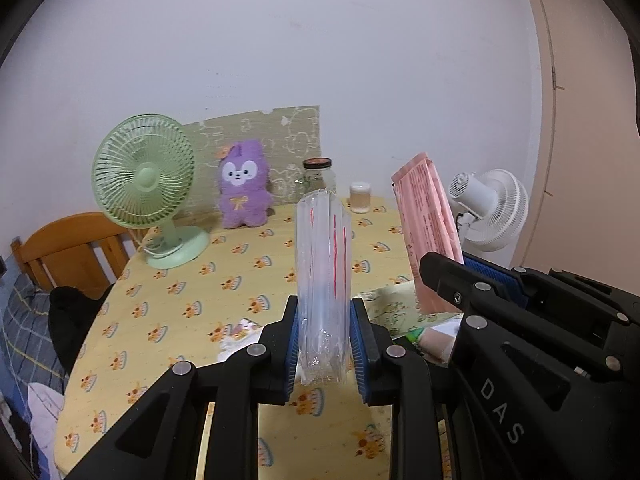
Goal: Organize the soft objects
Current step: 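Lift the straw bag and pink pack and carry them over the box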
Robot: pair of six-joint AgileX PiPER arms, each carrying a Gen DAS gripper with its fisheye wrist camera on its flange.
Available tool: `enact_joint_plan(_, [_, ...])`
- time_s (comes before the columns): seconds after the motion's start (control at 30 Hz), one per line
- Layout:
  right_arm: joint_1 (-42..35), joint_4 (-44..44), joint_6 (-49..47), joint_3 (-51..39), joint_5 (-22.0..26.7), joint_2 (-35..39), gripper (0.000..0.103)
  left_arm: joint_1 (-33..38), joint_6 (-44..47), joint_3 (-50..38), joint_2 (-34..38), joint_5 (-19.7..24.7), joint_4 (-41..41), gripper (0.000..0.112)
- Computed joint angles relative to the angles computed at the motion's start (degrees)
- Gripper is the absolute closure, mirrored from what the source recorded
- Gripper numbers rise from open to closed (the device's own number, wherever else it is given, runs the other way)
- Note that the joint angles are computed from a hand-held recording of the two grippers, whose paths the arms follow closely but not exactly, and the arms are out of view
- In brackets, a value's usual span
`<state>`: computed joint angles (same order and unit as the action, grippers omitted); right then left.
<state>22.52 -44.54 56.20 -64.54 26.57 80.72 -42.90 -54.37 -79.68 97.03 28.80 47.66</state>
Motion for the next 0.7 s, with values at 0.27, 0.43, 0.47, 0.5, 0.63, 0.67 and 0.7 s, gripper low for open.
enact_joint_plan(0.27, [-4.4,1.0,-1.6,2.7,-1.5,-1.6,0.091,-2.2,2.4,-4.1,3.8,0.1,-2.2,0.09])
enact_joint_plan(0.43, [-7.1,1.2,-1.9,4.3,-2.2,-2.5,0.091,-3.2,5.7,-6.9,6.0,0.3,-5.0,0.09])
enact_joint_plan(0.47, [-7.6,1.4,-2.0,4.5,-2.5,-2.5,0.091,-3.3,6.4,-7.5,6.5,0.3,-5.6,0.09])
enact_joint_plan(0.5, [-8.2,1.5,-2.2,4.7,-2.7,-2.5,0.091,-3.5,7.4,-8.2,7.2,0.3,-6.5,0.09])
enact_joint_plan(0.63, [-10.6,2.4,-3.0,6.1,-4.0,-2.9,0.091,-4.1,10.5,-10.5,9.1,0.3,-9.4,0.09])
enact_joint_plan(0.67, [-11.2,2.6,-3.2,6.5,-4.3,-3.0,0.091,-4.2,11.4,-11.0,9.6,0.4,-10.1,0.09])
enact_joint_plan(0.7, [-11.8,2.7,-3.4,6.8,-4.6,-3.1,0.091,-4.5,11.8,-11.5,10.0,0.6,-10.6,0.09])
